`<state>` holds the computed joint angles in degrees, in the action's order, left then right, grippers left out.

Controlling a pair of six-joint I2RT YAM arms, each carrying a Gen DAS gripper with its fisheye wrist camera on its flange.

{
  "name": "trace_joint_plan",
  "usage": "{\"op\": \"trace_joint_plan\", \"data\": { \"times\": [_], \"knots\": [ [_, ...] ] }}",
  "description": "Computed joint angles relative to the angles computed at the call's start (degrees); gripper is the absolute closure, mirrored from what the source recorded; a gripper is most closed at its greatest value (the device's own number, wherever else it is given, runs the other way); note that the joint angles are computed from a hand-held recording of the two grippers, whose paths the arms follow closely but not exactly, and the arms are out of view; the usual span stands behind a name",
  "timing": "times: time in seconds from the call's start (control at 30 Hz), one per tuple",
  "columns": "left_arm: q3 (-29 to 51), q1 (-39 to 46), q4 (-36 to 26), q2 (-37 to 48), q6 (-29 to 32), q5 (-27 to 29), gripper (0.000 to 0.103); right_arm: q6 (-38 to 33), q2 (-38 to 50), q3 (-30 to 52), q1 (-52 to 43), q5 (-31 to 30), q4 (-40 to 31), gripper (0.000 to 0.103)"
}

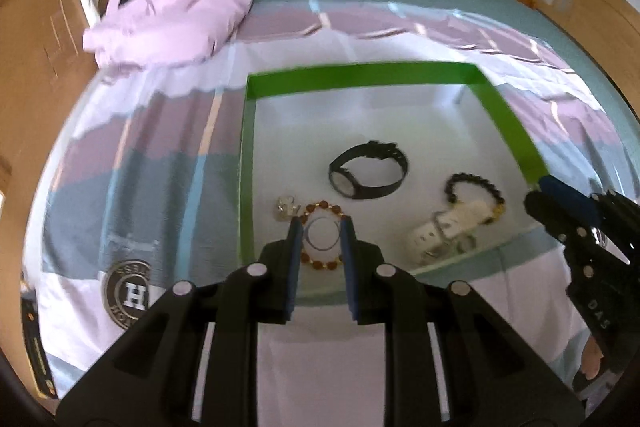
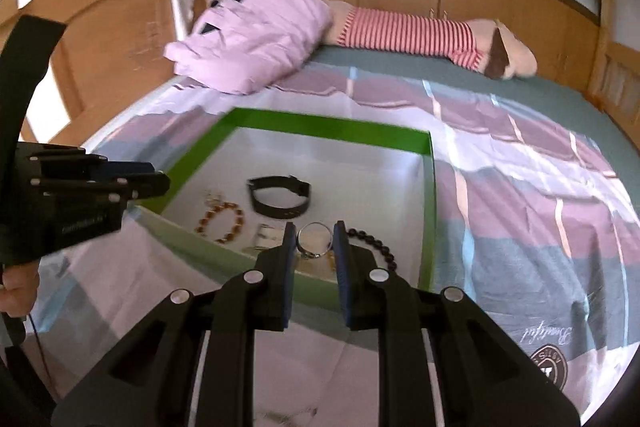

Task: Organize jewelry
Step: 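Carry both silver rings into the green box and open both grippers, then move the left gripper to the large metal hoop while the right gripper reaches the green jade bracelet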

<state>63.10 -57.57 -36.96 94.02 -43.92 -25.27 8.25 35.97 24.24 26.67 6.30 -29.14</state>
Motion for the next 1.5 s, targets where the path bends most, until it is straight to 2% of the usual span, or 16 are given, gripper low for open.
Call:
{"op": "trace_joint_plan", "data": {
  "times": [0.27, 0.37, 0.43, 0.5, 0.63, 0.7, 0.73, 0.77, 0.83, 1.1, 1.27, 1.5],
  "knots": [
    [-1.27, 3.11, 2.89, 2.28, 1.05, 2.71, 0.084, -0.45, 8.87, -2.18, -7.36, -4.27, 8.72, 0.084],
    [-1.36, 2.99, 2.76, 1.48, 0.86, 3.07, 0.064, -0.58, 10.07, -2.80, -9.60, -6.78, 9.39, 0.083],
    [-1.35, 2.32, 2.58, 0.90, 0.75, 1.51, 0.062, -0.41, 9.63, -2.77, -9.68, -6.66, 8.91, 0.057],
    [-1.07, 2.09, 2.21, 0.56, 0.76, 1.55, 0.056, -0.01, 7.21, -2.90, -10.07, -6.98, 8.18, 0.056],
    [-0.90, 1.65, 1.36, -0.76, 0.38, 2.05, 0.052, -0.31, 5.21, -1.59, -10.28, -8.17, 5.71, 0.056],
    [-1.18, 1.23, 1.15, -2.03, -0.09, 2.05, 0.035, -0.02, 4.30, -0.61, -9.81, -8.34, 3.67, 0.056],
    [-1.52, 0.86, 1.21, -2.91, -0.52, 1.80, 0.033, 0.23, 3.70, -0.17, -9.76, -8.69, 2.60, 0.056],
    [-1.41, 0.53, 0.99, -3.12, -0.82, 1.55, 0.033, 0.53, 2.74, 0.33, -9.70, -9.43, 1.24, 0.053],
    [-0.89, -0.20, 0.18, -3.18, -1.10, 1.08, 0.033, 1.17, 1.20, 1.11, -9.06, -10.04, -0.86, 0.038],
    [0.41, -3.75, -2.06, -1.47, -1.74, -3.35, 0.026, 2.49, -2.99, 2.16, -1.61, -5.26, -6.42, 0.036],
    [0.45, -4.08, -2.43, -1.26, -2.20, -3.83, 0.022, 2.50, -5.18, 1.38, -2.24, -5.75, -10.00, 0.031],
    [0.44, -4.80, -4.77, -1.72, -2.88, -3.93, 0.019, 3.47, -5.30, 1.98, -0.32, -5.33, -10.87, 0.023]
  ]
}}
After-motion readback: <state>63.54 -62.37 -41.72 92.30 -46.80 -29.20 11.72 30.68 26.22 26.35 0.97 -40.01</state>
